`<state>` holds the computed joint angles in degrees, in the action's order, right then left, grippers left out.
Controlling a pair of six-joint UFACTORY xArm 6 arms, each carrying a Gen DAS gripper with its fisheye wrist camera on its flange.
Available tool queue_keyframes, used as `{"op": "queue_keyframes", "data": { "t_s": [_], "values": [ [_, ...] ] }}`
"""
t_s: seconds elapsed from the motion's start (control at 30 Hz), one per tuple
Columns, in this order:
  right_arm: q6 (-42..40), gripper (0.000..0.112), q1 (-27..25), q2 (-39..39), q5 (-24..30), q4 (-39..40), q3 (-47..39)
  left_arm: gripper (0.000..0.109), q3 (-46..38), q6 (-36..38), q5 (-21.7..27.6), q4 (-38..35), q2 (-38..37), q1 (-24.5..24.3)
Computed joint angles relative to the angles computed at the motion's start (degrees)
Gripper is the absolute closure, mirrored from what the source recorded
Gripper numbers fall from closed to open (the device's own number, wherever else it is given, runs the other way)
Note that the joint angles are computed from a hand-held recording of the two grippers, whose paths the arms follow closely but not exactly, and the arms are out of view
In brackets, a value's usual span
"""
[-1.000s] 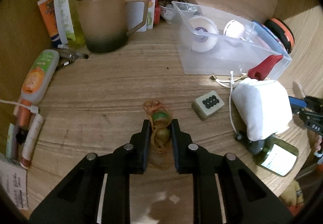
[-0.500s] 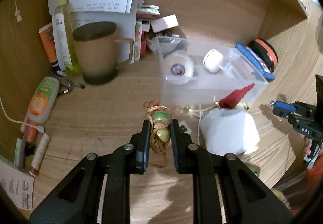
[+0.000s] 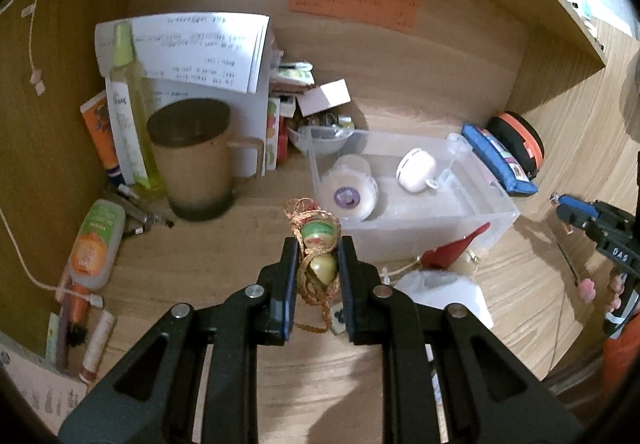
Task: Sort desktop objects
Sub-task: 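Carry both items over the clear bin and release them inside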
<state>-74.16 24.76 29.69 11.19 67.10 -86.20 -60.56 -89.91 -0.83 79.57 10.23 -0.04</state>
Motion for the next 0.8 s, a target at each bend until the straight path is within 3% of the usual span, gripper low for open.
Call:
{"op": "queue_keyframes", "data": {
  "t_s": [0.2,0.47,0.67,0.8],
  "values": [
    [-2.1,0.088,-0.2,0.2,0.1,2.0,-3.0,0.090,-2.3,3.7,1.3,-2.6,0.9,-0.7],
    [3.2,0.088,-0.1,5.3,2.8,-4.9,-10.6,0.090,-6.1,16.0,2.3,-13.6,3.8,-2.0],
    [8.4,0.088,-0.4,10.4,6.1,-10.2,-17.3,0.090,-9.4,31.3,2.7,-28.7,8.1,-3.6],
    [13.7,0.088,-0.9,14.2,8.3,-15.0,-22.1,0.090,-11.7,47.8,2.8,-45.5,11.7,-5.4]
  ]
}}
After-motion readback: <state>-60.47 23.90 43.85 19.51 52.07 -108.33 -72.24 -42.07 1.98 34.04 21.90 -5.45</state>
